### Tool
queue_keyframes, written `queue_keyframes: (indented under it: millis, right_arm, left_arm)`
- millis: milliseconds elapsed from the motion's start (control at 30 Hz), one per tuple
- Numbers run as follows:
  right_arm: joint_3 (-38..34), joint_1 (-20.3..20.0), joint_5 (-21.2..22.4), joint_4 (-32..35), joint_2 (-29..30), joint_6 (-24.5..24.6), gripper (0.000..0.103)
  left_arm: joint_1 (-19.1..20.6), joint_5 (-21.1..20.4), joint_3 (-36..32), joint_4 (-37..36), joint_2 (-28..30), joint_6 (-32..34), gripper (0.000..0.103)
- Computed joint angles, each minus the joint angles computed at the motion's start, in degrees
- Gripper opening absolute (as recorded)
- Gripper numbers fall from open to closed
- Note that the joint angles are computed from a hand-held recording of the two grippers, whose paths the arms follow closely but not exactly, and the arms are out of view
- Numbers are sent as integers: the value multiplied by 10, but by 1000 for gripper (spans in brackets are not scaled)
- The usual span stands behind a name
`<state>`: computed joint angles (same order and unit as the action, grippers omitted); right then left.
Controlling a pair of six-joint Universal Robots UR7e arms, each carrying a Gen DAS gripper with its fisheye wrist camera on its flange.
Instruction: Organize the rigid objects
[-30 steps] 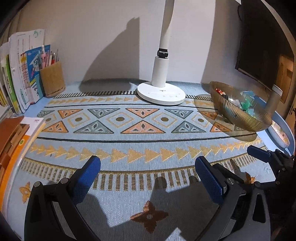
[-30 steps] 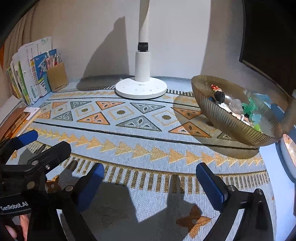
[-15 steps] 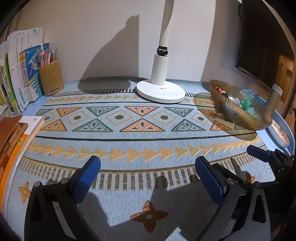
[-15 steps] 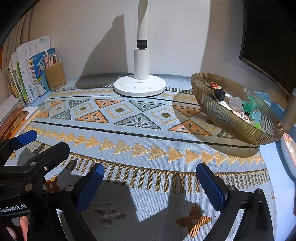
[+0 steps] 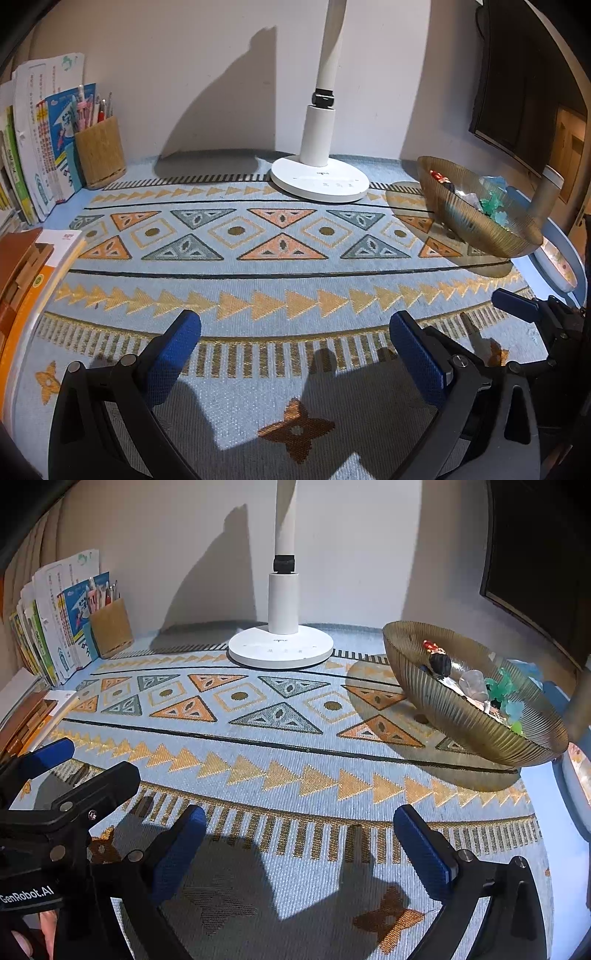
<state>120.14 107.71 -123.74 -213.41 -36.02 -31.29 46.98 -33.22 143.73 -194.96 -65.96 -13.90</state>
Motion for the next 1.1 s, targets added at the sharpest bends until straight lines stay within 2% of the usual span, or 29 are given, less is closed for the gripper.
queue_keyframes:
  millis: [633, 733, 800, 933, 1000, 1100]
  right_arm:
    - [-4, 1, -5, 14, 1, 6, 102]
    - [-3, 0, 0, 16, -1, 5, 102]
    - [-2, -2, 4, 22, -4, 8, 102]
    - [-9, 1, -11, 36, 0, 14, 102]
    - [-13, 0, -21, 51, -1, 29, 102]
    - [-20, -8, -24, 100, -12, 64, 102]
  left_arm:
    - [2, 6, -4, 26, -3, -18, 102]
    - [-3, 25, -4, 37, -2, -32, 102]
    - [3, 36, -13, 109, -18, -85, 102]
    - [38, 23, -32, 290, -77, -214, 102]
    - [56, 7, -40, 328, -93, -233, 102]
    - [56, 33, -51, 393, -101, -259, 102]
